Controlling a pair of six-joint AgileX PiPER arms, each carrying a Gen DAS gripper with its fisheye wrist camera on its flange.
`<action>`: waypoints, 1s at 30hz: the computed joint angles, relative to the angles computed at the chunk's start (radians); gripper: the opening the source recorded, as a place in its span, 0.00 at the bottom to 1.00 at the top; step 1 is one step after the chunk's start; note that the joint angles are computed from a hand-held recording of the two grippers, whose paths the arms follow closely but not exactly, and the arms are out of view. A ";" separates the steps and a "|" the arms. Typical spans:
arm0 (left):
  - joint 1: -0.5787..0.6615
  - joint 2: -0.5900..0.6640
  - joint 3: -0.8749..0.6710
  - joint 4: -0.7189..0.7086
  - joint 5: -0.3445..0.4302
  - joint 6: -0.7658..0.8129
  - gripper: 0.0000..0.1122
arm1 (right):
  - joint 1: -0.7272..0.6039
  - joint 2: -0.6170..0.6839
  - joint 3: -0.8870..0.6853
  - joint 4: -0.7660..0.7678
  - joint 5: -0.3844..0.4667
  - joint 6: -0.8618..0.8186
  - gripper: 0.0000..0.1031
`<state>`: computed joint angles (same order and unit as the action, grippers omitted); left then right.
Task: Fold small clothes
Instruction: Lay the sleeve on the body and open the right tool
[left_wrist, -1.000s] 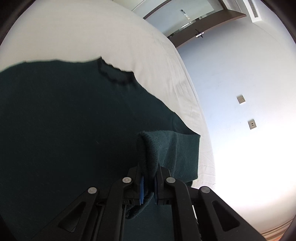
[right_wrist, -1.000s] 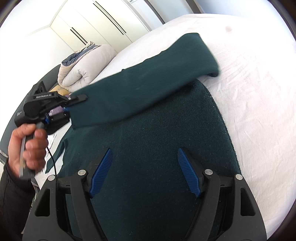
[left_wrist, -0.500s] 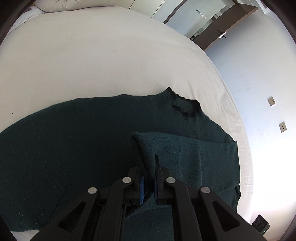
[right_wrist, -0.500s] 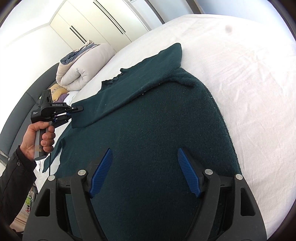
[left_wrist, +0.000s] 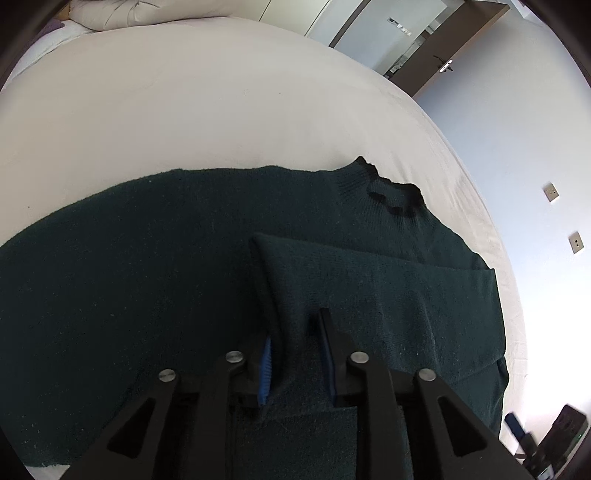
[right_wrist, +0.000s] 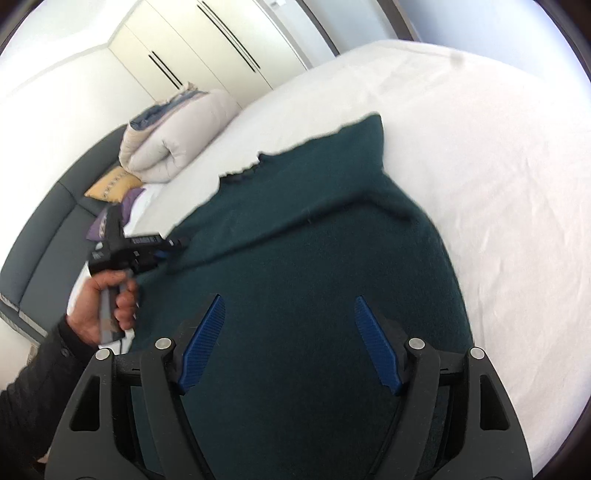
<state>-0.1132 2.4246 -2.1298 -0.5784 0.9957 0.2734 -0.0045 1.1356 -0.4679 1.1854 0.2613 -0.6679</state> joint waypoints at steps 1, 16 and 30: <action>0.006 -0.002 0.019 -0.030 -0.012 0.031 0.28 | -0.045 0.015 -0.038 0.027 0.037 -0.037 0.70; 0.034 -0.033 0.214 -0.312 -0.162 0.382 0.40 | -0.447 0.875 -0.753 0.351 0.533 -0.058 0.70; 0.378 -0.481 0.855 -0.703 -0.175 0.742 0.92 | -0.447 0.189 -0.134 0.283 0.518 -0.163 0.71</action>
<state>0.2650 1.9439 -1.2747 -1.2811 0.8209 1.0157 -0.4512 1.3247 -0.6022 1.4686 0.7794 -0.8310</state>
